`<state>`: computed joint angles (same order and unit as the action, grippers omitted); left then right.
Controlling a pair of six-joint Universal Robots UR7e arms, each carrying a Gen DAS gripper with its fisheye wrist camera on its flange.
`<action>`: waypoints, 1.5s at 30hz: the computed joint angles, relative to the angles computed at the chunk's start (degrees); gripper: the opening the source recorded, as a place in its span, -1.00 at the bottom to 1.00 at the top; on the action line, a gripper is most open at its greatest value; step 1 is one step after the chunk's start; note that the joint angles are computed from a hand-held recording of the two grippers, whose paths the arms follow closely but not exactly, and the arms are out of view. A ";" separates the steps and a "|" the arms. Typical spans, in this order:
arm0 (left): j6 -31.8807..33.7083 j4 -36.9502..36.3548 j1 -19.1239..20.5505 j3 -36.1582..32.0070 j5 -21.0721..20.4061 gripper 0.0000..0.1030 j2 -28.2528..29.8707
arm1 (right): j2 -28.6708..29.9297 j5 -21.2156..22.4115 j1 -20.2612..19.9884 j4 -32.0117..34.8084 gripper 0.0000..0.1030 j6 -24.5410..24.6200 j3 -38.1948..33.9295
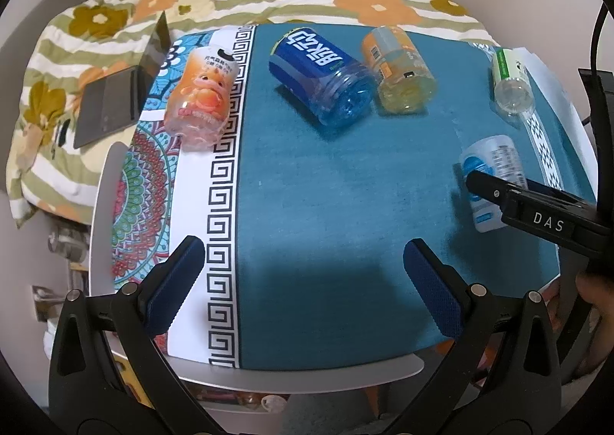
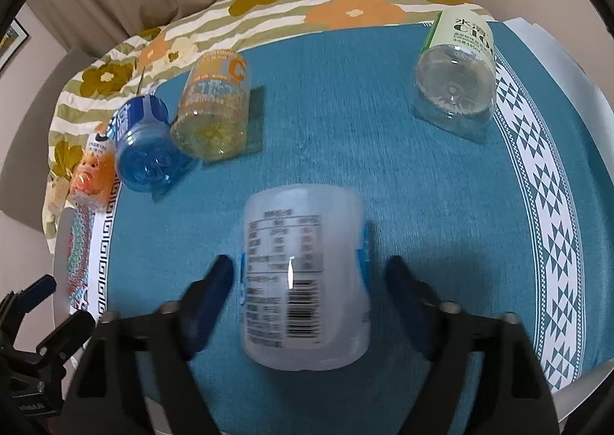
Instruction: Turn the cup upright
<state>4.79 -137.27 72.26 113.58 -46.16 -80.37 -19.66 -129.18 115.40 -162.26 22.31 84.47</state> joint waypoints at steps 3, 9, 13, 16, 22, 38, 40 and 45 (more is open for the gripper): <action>-0.15 -0.07 -0.35 0.16 0.27 1.00 0.05 | -0.14 0.73 -0.24 -0.71 0.66 -0.58 0.25; -1.50 0.03 -1.20 0.34 1.08 1.00 0.16 | -0.90 1.72 -0.44 -1.75 0.66 -2.05 1.25; -3.17 0.70 -2.36 0.28 1.89 1.00 0.07 | -1.46 3.27 -0.46 -2.21 0.66 -3.22 1.39; -4.90 2.06 -3.57 -0.47 2.28 1.00 0.23 | -2.90 4.77 -0.30 -3.17 0.66 -4.15 2.42; -9.20 7.28 -6.70 -4.34 0.21 1.00 2.36 | -8.36 4.39 -0.04 -4.54 1.00 -8.09 6.30; -29.29 31.66 -7.44 -22.01 -8.13 1.00 21.74 | -19.99 0.33 -6.19 0.68 1.00 -21.46 16.19; -30.89 33.37 -7.18 -23.22 -8.14 1.00 23.35 | -20.01 -0.10 -7.06 -0.39 1.00 -23.89 16.43; -35.00 37.83 -6.16 -26.50 -8.31 0.88 26.49 | -20.35 2.20 -9.72 -0.34 1.00 -26.98 16.05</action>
<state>-30.21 -99.44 66.10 87.08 -54.48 -53.88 -40.01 -126.98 105.68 -162.60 -4.67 100.52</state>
